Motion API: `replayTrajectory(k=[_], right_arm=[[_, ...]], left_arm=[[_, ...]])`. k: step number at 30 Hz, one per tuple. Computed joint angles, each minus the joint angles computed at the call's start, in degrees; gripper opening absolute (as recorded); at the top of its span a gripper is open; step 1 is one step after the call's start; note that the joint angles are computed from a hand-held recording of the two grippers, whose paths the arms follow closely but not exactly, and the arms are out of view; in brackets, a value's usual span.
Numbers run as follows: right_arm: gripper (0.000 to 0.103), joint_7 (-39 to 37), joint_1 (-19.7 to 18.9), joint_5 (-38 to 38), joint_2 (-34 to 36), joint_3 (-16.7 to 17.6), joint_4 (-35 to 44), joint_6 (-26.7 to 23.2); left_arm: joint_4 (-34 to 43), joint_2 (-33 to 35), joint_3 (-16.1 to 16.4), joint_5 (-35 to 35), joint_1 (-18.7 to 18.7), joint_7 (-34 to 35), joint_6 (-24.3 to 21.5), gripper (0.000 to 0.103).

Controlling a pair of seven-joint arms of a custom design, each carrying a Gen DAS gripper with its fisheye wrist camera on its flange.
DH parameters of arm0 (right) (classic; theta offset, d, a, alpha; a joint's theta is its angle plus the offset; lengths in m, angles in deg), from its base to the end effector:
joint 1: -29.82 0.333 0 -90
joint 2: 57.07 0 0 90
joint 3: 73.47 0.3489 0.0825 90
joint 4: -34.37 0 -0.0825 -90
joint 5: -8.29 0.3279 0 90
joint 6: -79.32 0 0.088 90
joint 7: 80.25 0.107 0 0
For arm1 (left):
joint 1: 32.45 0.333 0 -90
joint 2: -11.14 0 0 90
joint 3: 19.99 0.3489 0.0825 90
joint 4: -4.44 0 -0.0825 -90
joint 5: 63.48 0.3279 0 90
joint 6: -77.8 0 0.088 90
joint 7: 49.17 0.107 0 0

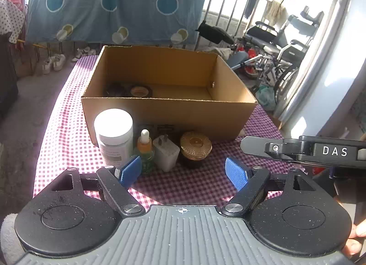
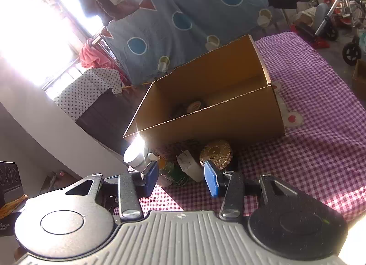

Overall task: Organize rigid objects
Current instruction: 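Move the right gripper back to the gold-lidded jar, then close the right gripper on the gold lid of the jar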

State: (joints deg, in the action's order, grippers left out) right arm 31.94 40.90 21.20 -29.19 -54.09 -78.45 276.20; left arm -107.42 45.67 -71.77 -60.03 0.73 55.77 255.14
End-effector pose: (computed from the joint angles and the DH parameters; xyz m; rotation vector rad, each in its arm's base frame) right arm 0.5833 0.2691 0.4231 -1.3388 1.6855 -0.1776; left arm 0.6320 -0.1080 0.4211 -1.5108 2.1990 -1.1527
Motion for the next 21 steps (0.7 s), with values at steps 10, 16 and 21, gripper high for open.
replayTrajectory(k=[10, 16, 21], right_arm=[[0.047, 1.8, -4.8, -2.6, 5.6, 3.7, 3.3, 1.7], [0.047, 2.6, -9.2, -5.8, 12.1, 7.9, 8.8, -0.4], [0.044, -0.4, -12.4, -7.0, 17.0, 11.7, 13.6, -4.5]], left_arm=[[-3.1, -0.5, 12.6, 9.9, -11.6, -1.2, 11.9, 0.080], [-1.5, 2.4, 16.9, 15.9, -16.0, -2.3, 14.2, 0.071], [2.9, 4.3, 21.5, 18.0, -21.1, -5.5, 11.0, 0.062]])
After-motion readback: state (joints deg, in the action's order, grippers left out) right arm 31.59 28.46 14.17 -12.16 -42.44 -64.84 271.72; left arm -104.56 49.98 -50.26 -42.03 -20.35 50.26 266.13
